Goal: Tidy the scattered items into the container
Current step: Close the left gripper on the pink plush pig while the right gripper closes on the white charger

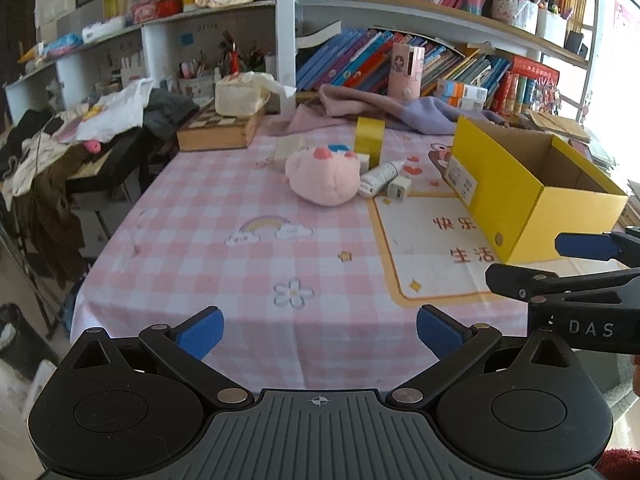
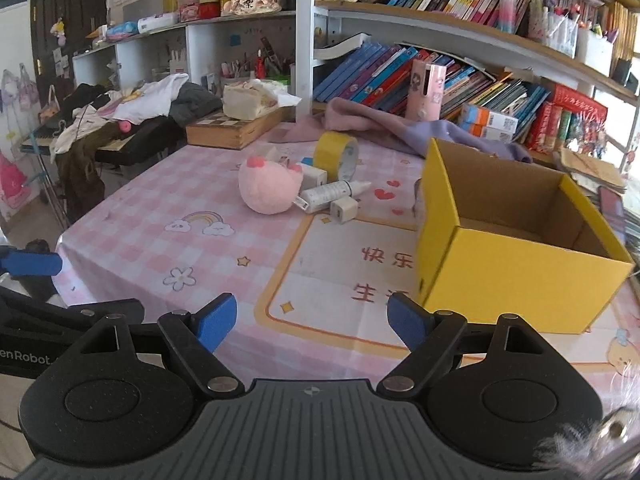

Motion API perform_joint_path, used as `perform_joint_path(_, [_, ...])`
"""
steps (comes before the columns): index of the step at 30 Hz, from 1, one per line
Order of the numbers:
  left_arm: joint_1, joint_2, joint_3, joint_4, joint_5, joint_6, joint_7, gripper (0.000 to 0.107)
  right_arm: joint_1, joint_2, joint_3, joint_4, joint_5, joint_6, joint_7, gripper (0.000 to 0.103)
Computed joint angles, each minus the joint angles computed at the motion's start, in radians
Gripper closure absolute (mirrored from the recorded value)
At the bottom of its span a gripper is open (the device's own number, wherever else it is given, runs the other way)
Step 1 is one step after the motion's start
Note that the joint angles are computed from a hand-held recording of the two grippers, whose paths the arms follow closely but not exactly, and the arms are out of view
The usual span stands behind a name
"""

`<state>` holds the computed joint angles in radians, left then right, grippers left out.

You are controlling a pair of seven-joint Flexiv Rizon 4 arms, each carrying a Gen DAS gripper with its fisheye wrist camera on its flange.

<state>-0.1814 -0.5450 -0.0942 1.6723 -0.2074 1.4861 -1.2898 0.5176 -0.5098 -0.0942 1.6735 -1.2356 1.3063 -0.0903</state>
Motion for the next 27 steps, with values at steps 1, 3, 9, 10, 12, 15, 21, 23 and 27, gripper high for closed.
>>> perform_joint_path(1, [-0.001, -0.011, 0.003, -0.017, 0.002, -0.002, 0.001, 0.004, -0.002, -0.010, 0.002, -0.012, 0.010, -0.002, -0.010, 0.020])
perform_joint_path(3, [0.000, -0.029, 0.003, -0.043, 0.000, -0.005, 0.001, 0.004, -0.002, -0.032, 0.002, -0.041, 0.033, -0.007, -0.040, 0.021])
perform_joint_path(9, [-0.009, -0.109, 0.024, -0.171, -0.011, -0.051, -0.030, 0.004, -0.003, -0.117, 0.011, -0.148, 0.188, -0.025, -0.213, 0.023])
perform_joint_path(10, [-0.012, -0.124, 0.030, -0.196, -0.012, -0.062, -0.037, 0.004, -0.002, -0.131, 0.011, -0.166, 0.216, -0.028, -0.243, 0.023])
perform_joint_path(12, [-0.017, -0.159, 0.040, -0.259, -0.011, -0.096, -0.049, 0.004, -0.005, -0.162, 0.020, -0.212, 0.282, -0.042, -0.317, 0.023])
perform_joint_path(15, [-0.025, -0.212, 0.058, -0.360, -0.003, -0.157, -0.066, 0.004, -0.009, -0.210, 0.029, -0.286, 0.374, -0.069, -0.410, 0.024])
perform_joint_path(21, [-0.030, -0.318, 0.072, -0.566, 0.021, -0.264, -0.087, 0.004, -0.022, -0.305, 0.060, -0.442, 0.541, -0.140, -0.571, 0.027])
perform_joint_path(23, [-0.031, -0.357, 0.076, -0.642, 0.026, -0.308, -0.095, 0.004, -0.022, -0.334, 0.060, -0.493, 0.583, -0.165, -0.612, 0.028])
perform_joint_path(27, [-0.031, -0.437, 0.079, -0.800, 0.039, -0.401, -0.103, 0.004, -0.018, -0.393, 0.048, -0.603, 0.656, -0.220, -0.680, 0.028])
